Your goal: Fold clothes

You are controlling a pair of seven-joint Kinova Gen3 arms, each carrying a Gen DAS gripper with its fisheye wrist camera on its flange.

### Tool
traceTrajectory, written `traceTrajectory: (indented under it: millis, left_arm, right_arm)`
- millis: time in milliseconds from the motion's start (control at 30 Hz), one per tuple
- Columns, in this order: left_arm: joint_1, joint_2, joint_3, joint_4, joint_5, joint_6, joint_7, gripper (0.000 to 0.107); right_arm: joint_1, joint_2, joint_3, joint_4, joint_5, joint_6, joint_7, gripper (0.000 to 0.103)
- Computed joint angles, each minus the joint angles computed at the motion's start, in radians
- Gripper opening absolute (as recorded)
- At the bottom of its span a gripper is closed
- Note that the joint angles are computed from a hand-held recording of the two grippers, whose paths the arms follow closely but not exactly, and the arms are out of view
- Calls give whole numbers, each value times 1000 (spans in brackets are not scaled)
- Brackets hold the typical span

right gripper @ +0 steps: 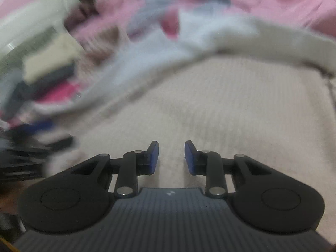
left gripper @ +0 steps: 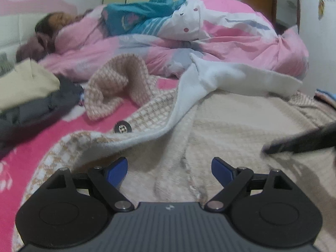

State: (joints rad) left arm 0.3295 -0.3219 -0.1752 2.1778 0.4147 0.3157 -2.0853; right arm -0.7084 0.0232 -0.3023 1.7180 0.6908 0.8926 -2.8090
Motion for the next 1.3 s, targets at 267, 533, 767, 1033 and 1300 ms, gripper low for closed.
traceTrajectory:
  millis: [267,533,767,1033,1300]
  left_arm:
    - [18,18,-32,-29,0,66,-55,91]
    - [-80,27,71,-13,-34,32,-20,91]
    - [-211,28,202,-14,-192,2,140,91]
    - [-210,21,179,-13,-230,-19,206,91]
    - [-499,-2,439,27,-443,-99,463,91]
  right_arm:
    - [-268,-113,112,48,-234,28,220,21]
    - [-8,7,258,-56,-248,-133,305,21]
    - [-147,63,291,-23,-250,-251,454,18]
    - [-407,-105,404,46,-347,-171,566,13]
    - [-84,56,188,32,-125,-347,256,9]
